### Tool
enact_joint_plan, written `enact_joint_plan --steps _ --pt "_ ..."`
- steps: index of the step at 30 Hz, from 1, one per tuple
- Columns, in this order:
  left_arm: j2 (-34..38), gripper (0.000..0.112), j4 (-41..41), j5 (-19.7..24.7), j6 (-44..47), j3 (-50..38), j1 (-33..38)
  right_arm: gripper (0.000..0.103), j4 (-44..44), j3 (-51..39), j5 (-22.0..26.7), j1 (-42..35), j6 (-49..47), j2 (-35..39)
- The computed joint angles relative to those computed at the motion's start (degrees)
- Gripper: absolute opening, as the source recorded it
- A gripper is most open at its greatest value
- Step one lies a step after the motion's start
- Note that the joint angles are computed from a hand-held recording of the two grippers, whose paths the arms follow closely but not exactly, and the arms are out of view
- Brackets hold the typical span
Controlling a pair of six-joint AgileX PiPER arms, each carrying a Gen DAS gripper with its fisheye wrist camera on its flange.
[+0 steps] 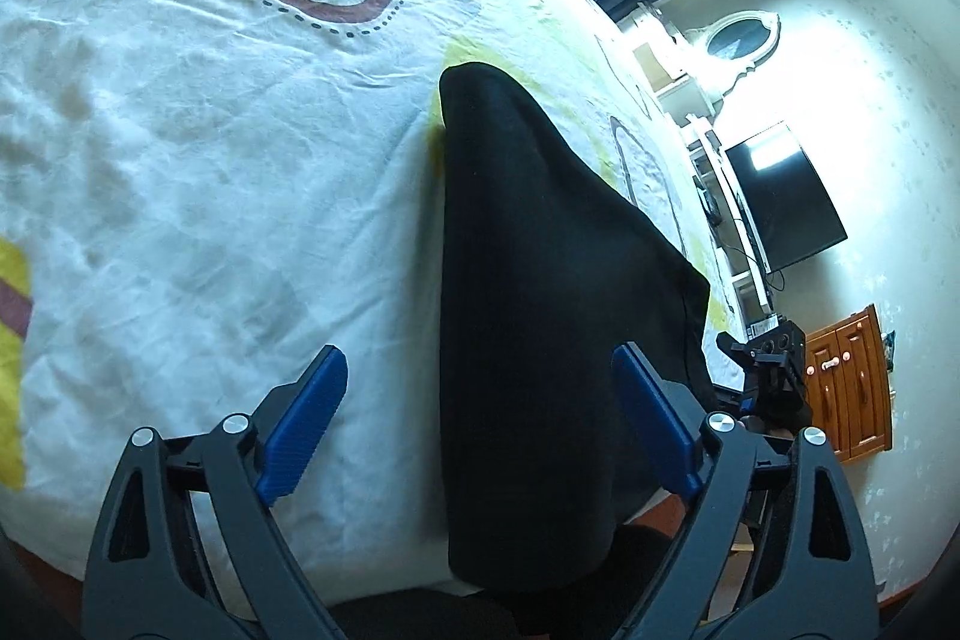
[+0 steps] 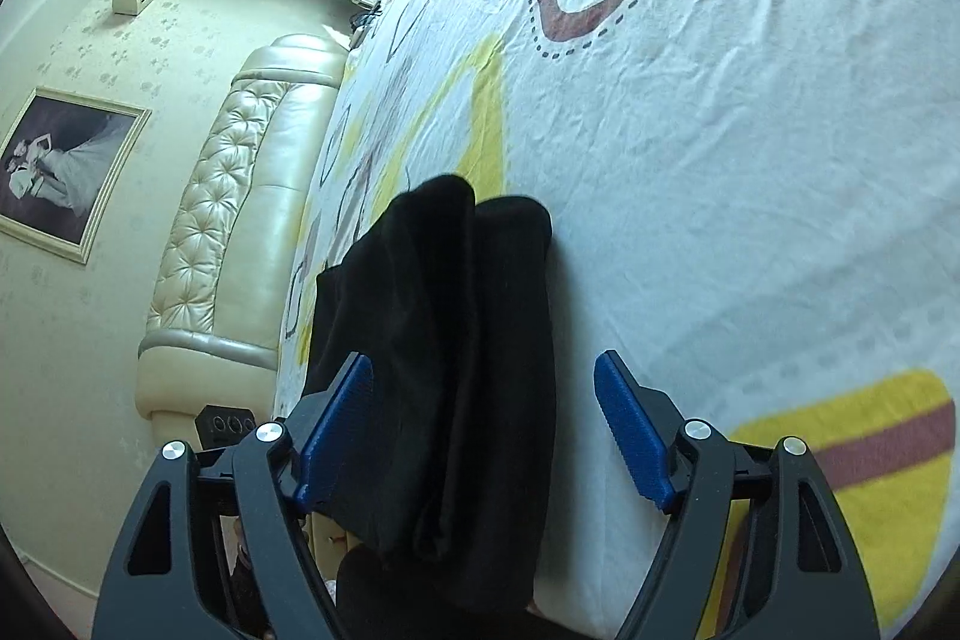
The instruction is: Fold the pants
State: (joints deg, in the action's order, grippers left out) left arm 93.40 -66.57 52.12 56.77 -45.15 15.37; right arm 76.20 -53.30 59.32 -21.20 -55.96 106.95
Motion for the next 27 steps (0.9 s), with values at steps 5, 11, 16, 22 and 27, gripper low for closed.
enact_joint_plan --steps 5,11,16,22,27 --pt "7.3 0.09 0.1 -1.5 -2.6 -8.3 -5.1 0.075 5.3 -5.8 -0.8 5.1 0.9 5.4" --pt "13.1 0.061 0.3 0.0 -5.5 -13.9 -6.7 0.054 1.5 -7.7 -5.7 8.9 1.3 4.9" --pt "11.7 0.043 2.1 -3.4 -5.6 -13.6 -8.7 0.046 4.5 -4.8 -6.0 8.1 -2.7 3.9" --pt "10.6 0.04 4.0 -6.5 -8.1 -14.5 -10.1 0.041 5.9 -3.9 -9.1 8.9 -5.0 1.6" --pt "10.0 0.039 5.9 -8.9 -8.8 -15.7 -11.0 0.04 6.4 -5.7 -9.9 9.7 -4.8 1.7"
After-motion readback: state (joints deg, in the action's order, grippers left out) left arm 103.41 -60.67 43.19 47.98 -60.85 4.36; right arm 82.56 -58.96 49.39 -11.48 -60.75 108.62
